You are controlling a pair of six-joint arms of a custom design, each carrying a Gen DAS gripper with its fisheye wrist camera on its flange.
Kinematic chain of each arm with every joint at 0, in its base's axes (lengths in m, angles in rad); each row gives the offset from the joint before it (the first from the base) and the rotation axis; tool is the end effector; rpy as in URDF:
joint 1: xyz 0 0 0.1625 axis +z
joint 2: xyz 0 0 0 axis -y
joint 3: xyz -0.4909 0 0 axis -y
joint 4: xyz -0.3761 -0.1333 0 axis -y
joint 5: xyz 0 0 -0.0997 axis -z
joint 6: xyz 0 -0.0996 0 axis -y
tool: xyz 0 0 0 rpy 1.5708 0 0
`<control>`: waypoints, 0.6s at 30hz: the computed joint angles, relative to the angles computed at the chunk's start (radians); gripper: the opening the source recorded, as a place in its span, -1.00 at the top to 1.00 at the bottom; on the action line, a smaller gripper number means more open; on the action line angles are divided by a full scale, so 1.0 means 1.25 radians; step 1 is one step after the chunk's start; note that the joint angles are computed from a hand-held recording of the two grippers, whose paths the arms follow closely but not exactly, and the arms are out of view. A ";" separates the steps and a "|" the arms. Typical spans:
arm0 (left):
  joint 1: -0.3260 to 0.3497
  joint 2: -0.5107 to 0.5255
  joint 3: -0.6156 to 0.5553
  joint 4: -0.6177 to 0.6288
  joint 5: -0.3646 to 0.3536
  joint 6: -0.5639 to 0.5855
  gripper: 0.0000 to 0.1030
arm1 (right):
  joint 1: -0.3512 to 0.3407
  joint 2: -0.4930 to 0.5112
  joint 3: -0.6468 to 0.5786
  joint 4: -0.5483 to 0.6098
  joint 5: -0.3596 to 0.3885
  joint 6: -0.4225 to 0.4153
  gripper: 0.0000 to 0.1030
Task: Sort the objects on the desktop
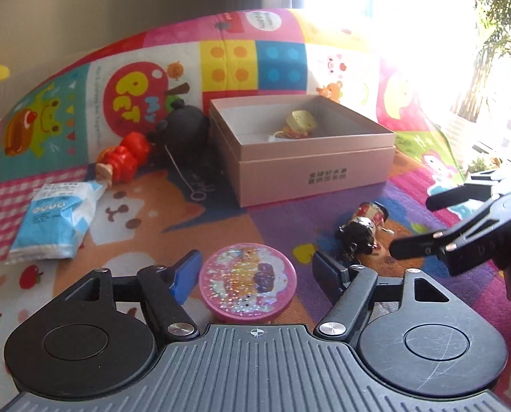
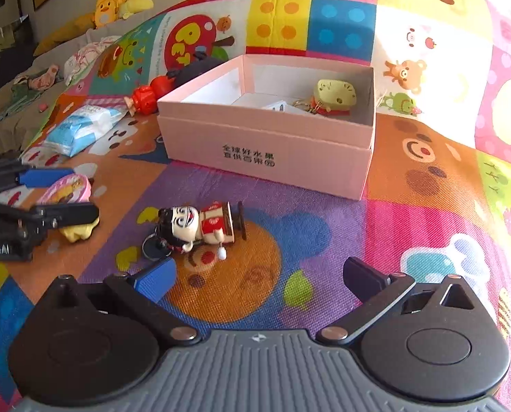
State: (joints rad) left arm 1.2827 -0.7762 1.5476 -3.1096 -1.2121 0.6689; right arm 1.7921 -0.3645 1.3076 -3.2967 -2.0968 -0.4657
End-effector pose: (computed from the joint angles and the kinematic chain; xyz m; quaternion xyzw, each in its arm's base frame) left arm -0.0536 -0.7731 0.2463 0.3608 0.8407 -0.3304 0.2321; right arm 0.2593 -0.7729 0.0423 0.2072 -0.8738 0.3363 0.2834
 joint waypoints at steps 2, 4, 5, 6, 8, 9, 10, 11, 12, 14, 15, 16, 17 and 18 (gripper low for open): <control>-0.002 -0.006 0.015 -0.009 -0.011 0.012 -0.77 | 0.001 0.009 -0.028 -0.012 -0.002 0.009 -1.00; -0.006 -0.008 0.031 -0.030 -0.012 0.039 -0.86 | 0.003 0.031 -0.077 -0.014 -0.017 -0.008 -1.00; -0.007 -0.007 0.037 -0.039 -0.008 0.054 -0.86 | 0.006 0.050 -0.113 -0.012 -0.040 -0.031 -0.91; -0.010 -0.005 0.041 -0.044 -0.001 0.064 -0.86 | 0.010 0.071 -0.152 -0.002 -0.070 -0.054 -0.79; -0.012 -0.002 0.048 -0.049 0.010 0.068 -0.87 | 0.012 0.098 -0.214 0.049 -0.109 -0.066 -0.26; -0.012 -0.002 0.049 -0.046 0.011 0.064 -0.87 | 0.010 0.103 -0.230 0.070 -0.110 -0.065 -0.20; -0.012 -0.003 0.050 -0.039 0.009 0.057 -0.87 | 0.008 0.108 -0.240 0.079 -0.109 -0.074 -0.15; -0.011 -0.004 0.051 -0.034 0.008 0.051 -0.88 | 0.007 0.113 -0.246 0.076 -0.112 -0.087 -0.15; -0.011 -0.004 0.052 -0.032 0.009 0.048 -0.88 | 0.006 0.112 -0.243 0.076 -0.114 -0.098 -0.15; -0.010 -0.003 0.051 -0.031 0.015 0.047 -0.89 | 0.006 0.095 -0.211 0.089 -0.115 -0.096 -0.15; -0.009 -0.002 0.049 -0.027 0.016 0.047 -0.89 | 0.008 0.082 -0.182 0.078 -0.112 -0.097 -0.15; -0.009 -0.002 0.048 -0.027 0.017 0.047 -0.89 | 0.010 0.067 -0.151 0.075 -0.104 -0.103 -0.15; -0.008 -0.001 0.046 -0.030 0.020 0.046 -0.89 | 0.012 0.046 -0.108 0.070 -0.091 -0.110 -0.16; -0.007 0.000 0.043 -0.032 0.023 0.043 -0.90 | 0.015 0.026 -0.068 0.068 -0.076 -0.116 -0.17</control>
